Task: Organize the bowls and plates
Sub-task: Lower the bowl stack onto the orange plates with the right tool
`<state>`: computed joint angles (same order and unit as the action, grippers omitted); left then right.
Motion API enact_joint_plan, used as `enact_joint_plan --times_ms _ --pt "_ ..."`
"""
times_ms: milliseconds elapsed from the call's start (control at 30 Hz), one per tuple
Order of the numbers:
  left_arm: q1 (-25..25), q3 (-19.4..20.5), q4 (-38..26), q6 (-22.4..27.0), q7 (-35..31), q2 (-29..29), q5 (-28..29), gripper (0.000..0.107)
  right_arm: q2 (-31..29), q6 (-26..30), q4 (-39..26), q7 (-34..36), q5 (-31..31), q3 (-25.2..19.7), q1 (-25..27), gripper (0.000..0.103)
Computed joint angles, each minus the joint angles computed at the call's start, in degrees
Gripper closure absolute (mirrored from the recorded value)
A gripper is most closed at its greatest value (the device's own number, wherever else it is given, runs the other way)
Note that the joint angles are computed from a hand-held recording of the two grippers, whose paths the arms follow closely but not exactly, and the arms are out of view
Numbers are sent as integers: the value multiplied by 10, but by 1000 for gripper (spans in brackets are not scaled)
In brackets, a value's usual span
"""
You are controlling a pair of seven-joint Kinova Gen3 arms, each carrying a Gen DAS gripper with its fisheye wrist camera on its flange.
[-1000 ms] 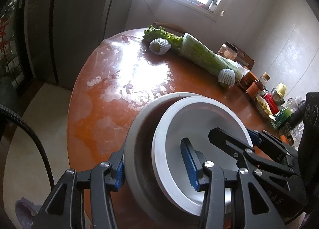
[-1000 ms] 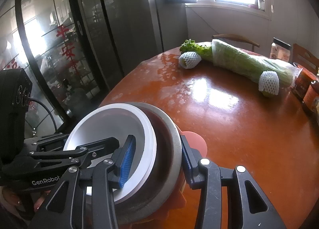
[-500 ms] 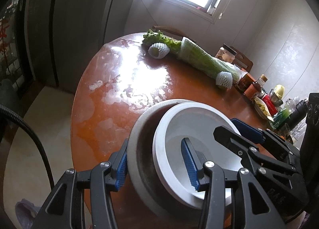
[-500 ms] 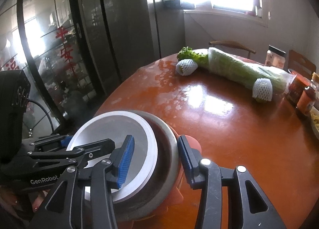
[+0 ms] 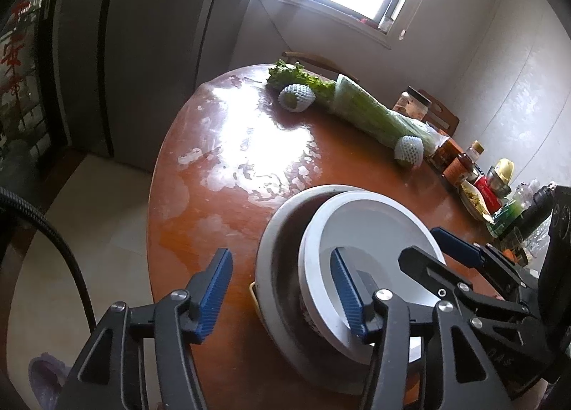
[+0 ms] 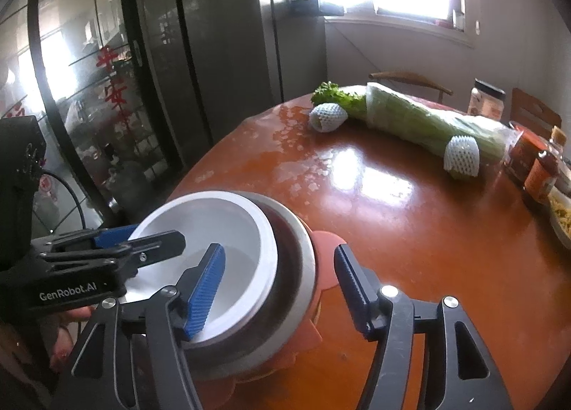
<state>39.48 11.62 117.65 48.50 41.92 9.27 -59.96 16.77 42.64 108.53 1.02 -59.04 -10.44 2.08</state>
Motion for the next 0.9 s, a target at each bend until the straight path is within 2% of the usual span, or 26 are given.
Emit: enact_joint_plan --times_ms 233,400,467,900 --pt "-21 -5 13 -45 -7 -4 -1 47 15 26 -16 -39 14 7 8 33" --pt "-44 -23 20 -118 -25 3 0 46 23 49 -29 -65 33 8 11 32" --pt "-41 -31 21 -130 -21 5 -10 46 25 49 -31 -69 36 6 11 32" --pt "-29 -55 -32 -136 -96 43 14 43 52 72 -59 -101 55 4 27 31"
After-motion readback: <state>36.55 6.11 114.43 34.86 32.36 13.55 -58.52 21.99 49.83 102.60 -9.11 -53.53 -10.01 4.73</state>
